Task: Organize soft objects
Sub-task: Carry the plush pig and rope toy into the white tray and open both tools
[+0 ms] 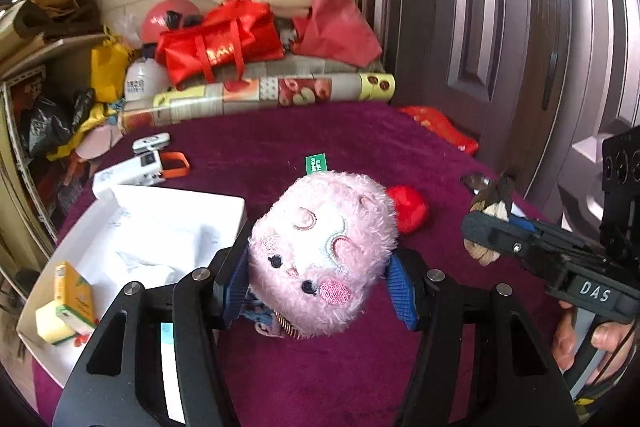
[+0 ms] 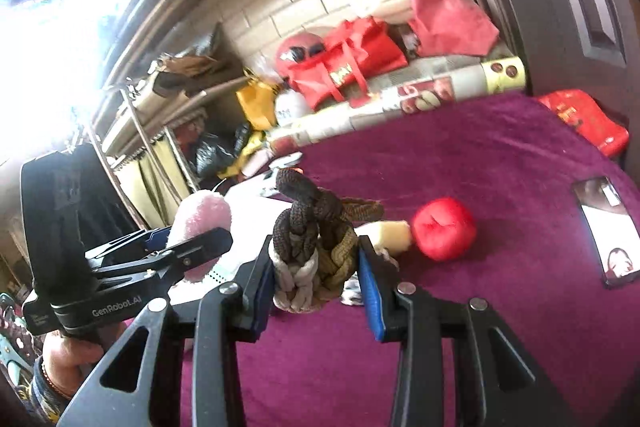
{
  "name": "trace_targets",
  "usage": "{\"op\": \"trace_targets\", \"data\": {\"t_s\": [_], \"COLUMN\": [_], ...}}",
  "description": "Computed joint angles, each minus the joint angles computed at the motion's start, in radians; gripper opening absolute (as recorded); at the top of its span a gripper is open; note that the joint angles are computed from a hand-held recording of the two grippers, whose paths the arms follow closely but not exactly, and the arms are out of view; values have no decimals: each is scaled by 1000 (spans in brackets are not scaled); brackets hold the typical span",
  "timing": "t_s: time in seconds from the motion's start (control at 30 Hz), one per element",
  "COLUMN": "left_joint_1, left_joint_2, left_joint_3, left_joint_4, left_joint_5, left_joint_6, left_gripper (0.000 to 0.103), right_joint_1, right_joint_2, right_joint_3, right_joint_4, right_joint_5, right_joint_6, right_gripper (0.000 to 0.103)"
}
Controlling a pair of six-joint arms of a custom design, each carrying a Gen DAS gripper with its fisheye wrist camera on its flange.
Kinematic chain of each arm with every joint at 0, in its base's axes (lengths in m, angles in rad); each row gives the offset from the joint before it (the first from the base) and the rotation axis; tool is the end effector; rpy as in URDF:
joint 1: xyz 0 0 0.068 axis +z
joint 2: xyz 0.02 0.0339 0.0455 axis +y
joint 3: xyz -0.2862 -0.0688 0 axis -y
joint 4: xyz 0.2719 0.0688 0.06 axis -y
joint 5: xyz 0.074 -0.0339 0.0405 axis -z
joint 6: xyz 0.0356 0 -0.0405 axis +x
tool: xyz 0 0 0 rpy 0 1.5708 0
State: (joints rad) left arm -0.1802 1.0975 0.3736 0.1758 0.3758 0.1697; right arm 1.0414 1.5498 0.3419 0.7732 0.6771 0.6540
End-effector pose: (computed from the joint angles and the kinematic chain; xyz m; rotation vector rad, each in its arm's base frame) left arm 0.2184 -0.0531 0.1773 0.5835 2.0196 -0.4036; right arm 0.1500 0.2122 0.1239 0.0528 1.9318 0.4629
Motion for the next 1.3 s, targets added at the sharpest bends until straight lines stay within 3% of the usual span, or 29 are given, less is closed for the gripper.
{"op": "trace_targets", "data": {"t_s": [0.43,1.3], "left_joint_1": [159,512], "left_joint_2": [-165,-152], "left_joint_3": [-42,-31], "left_joint_4": [-87,-104], "left_joint_5": [145,388], "left_joint_6": [11,52], "left_gripper": [60,60], "right_joint_1": [41,71], "right_joint_2": [7,54], "right_joint_3": [61,184], "right_joint_4": [-66,-156], "right_joint_5": [25,22], "right_joint_6": [-6,-35], "right_gripper": [38,38]}}
